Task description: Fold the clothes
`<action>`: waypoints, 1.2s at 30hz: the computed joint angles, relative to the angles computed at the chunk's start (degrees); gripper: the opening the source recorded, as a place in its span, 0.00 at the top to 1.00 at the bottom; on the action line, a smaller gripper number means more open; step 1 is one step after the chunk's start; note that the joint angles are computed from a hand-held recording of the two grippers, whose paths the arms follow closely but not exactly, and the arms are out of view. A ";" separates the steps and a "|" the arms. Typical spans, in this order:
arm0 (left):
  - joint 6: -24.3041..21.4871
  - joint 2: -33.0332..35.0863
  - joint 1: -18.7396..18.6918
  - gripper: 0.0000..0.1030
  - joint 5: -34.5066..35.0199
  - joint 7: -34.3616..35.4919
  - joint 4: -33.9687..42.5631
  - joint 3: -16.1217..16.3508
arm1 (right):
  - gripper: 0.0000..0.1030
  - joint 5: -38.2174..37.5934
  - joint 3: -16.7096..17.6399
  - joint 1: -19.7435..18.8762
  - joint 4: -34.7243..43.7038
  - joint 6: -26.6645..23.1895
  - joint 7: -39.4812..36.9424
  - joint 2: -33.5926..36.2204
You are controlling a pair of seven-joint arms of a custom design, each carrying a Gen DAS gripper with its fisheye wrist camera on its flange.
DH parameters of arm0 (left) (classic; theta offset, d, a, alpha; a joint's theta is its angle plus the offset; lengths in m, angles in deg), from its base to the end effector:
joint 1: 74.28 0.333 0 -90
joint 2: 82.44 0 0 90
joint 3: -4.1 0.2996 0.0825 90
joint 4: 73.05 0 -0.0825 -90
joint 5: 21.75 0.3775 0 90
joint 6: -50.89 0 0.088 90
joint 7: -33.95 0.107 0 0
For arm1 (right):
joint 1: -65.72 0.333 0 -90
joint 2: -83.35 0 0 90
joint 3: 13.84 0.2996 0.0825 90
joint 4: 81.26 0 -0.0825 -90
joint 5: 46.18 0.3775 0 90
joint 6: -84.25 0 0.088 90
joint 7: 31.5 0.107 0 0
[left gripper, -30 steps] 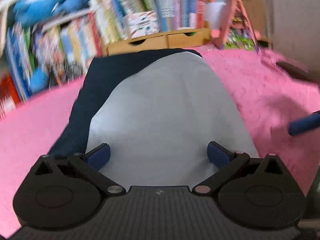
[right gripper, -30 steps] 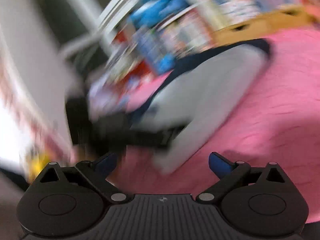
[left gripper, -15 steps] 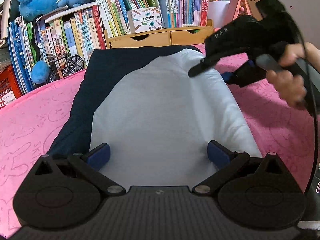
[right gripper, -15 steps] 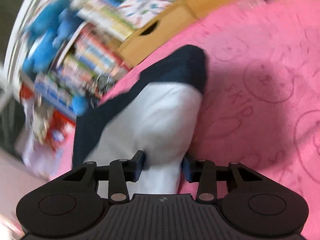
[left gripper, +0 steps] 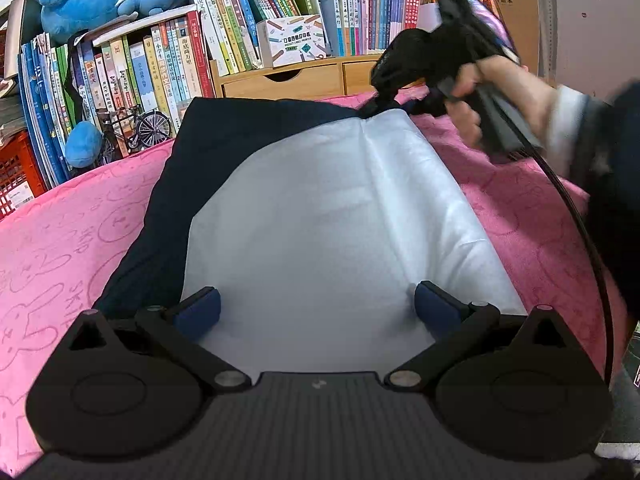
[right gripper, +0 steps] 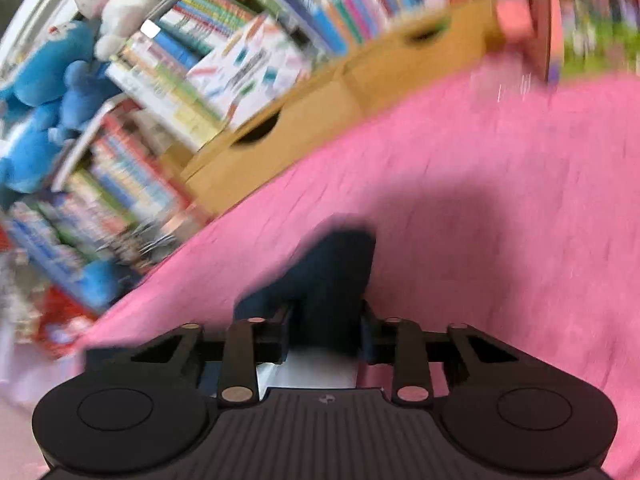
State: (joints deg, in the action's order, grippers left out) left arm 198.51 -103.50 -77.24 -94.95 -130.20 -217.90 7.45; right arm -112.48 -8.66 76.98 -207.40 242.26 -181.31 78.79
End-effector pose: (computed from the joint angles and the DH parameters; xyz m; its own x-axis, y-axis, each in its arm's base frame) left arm 0.4459 0.0196 0.4279 -0.7022 -0.7033 -0.1108 -0.3554 0.4811 -0.8014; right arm 0.5114 0.1913 0.4554 -0.5064 -0.7074 -0.4932 -0.3674 0.6944 -0.6187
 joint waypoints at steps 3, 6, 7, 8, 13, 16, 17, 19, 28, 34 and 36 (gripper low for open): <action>-0.34 0.09 0.16 0.00 0.33 -0.47 0.19 0.09 | 0.81 4.36 -1.01 -0.42 1.92 -1.79 -5.07 1.01; -0.52 0.04 0.26 0.00 0.36 -0.61 0.23 0.17 | 0.76 9.07 -0.77 0.22 4.19 -6.74 -14.07 0.86; -0.48 -0.01 0.26 0.00 0.25 -0.53 0.19 0.17 | 0.65 10.57 -0.23 0.91 5.29 -9.66 -18.70 0.47; -0.40 -0.10 0.25 0.00 0.08 -0.36 0.11 0.18 | 0.54 13.02 0.03 1.54 5.96 -10.78 -23.72 -0.02; 0.29 -0.41 0.04 0.00 -1.15 0.90 -0.28 0.11 | 0.39 28.09 1.15 4.56 11.41 -14.50 -45.74 1.37; 0.77 -0.64 -0.09 0.00 -2.07 1.93 -0.54 0.06 | 0.70 33.61 0.91 5.68 16.25 -16.97 -52.73 6.03; 0.79 -0.66 -0.08 0.00 -2.16 2.01 -0.57 0.04 | 0.70 33.57 0.60 6.08 18.16 -18.17 -53.99 8.10; 0.67 -0.51 0.00 0.00 -2.05 1.71 -0.42 0.00 | 0.70 29.45 -0.58 7.61 22.77 -22.70 -53.72 12.58; -0.82 -1.10 0.43 0.00 -4.31 3.40 -0.81 1.03 | 0.19 8.59 -0.93 7.98 4.88 -8.21 -27.41 -1.75; 2.63 -1.48 4.07 0.00 -8.79 2.44 -0.63 1.54 | 0.12 6.46 4.41 4.81 -10.48 -4.23 -16.92 -14.20; 8.38 -0.23 4.65 0.00 -11.42 2.73 0.46 0.53 | 0.12 7.43 5.43 3.83 -13.37 -2.76 -16.77 -15.64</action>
State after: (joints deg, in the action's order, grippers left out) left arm 206.90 -103.73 -72.59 -106.36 -127.47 -217.44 7.98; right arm -105.06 -3.23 80.82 -220.77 239.50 -198.08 63.15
